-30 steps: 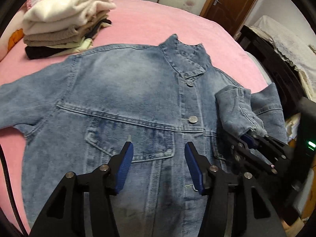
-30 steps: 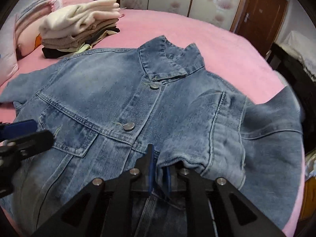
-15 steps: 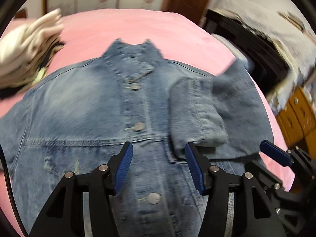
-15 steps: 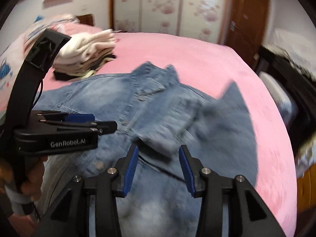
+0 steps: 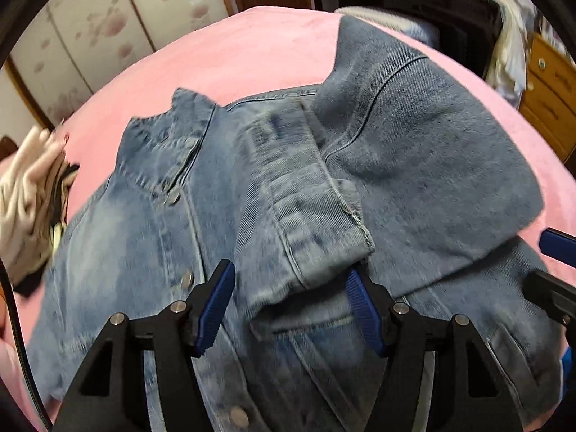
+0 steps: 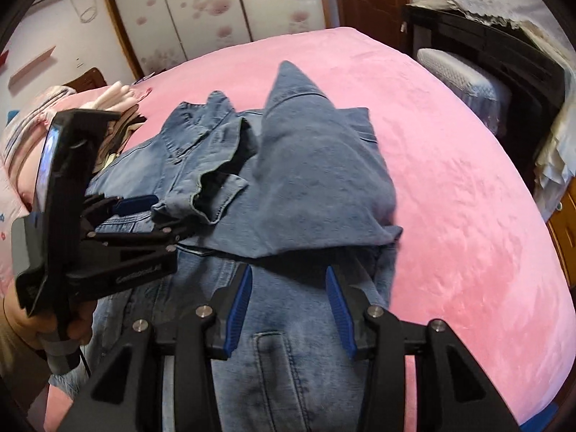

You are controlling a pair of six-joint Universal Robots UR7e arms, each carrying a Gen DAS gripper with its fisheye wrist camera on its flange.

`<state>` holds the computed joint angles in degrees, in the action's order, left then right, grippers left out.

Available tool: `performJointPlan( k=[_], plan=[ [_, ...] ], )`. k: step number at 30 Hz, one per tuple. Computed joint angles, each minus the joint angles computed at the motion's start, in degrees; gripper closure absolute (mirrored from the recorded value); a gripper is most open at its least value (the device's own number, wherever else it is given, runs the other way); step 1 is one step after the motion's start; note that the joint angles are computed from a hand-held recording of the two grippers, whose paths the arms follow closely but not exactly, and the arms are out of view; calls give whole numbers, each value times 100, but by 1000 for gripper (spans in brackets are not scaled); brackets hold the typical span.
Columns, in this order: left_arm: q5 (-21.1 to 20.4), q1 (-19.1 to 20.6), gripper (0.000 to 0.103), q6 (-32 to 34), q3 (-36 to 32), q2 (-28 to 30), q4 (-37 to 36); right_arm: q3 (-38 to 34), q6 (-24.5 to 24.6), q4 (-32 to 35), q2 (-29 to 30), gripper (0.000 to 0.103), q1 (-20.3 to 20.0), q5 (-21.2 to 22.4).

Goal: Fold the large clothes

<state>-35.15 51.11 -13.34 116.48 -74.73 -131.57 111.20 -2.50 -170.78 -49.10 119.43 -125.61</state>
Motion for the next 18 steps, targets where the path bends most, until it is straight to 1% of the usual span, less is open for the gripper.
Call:
performJointPlan(
  k=[1,3,5,8,10,12,14,15,16,17,18],
  plan=[
    [-65,33,56,147,-74,84,-93,21,-7,-24,-15,60,-10,-10],
    [-142,114,83,232,-257,240,-137,2,-4,-33,1,60,-19,-45],
    [-72,152,86,203,-350,259,-329,9,-26,-70,-10,60,-41,-66],
    [-22,188,88,270,-346,-14,-1138,20,-84,-143,-22,60,-29,-139],
    [158,191,89,395,-273,-215,-1681,27,-127,-183,-31,60,-43,-156],
    [462,202,89,768,-107,-430,-2552,8,-142,-162,-21,60,-52,-168],
    [715,284,89,873,12,-632,-2978,-34,-163,-115,13,60,-65,-188],
    [691,377,89,751,58,-774,-2971,-42,-162,-108,33,60,-67,-185],
    [571,496,89,523,93,-931,-2819,-61,-146,-82,64,60,-61,-195],
    [397,642,88,229,122,-1088,-2592,-87,-134,-52,89,60,-60,-202],
    [132,845,88,-120,174,-1259,-2364,-116,-126,-29,122,60,-57,-222]
  ],
)
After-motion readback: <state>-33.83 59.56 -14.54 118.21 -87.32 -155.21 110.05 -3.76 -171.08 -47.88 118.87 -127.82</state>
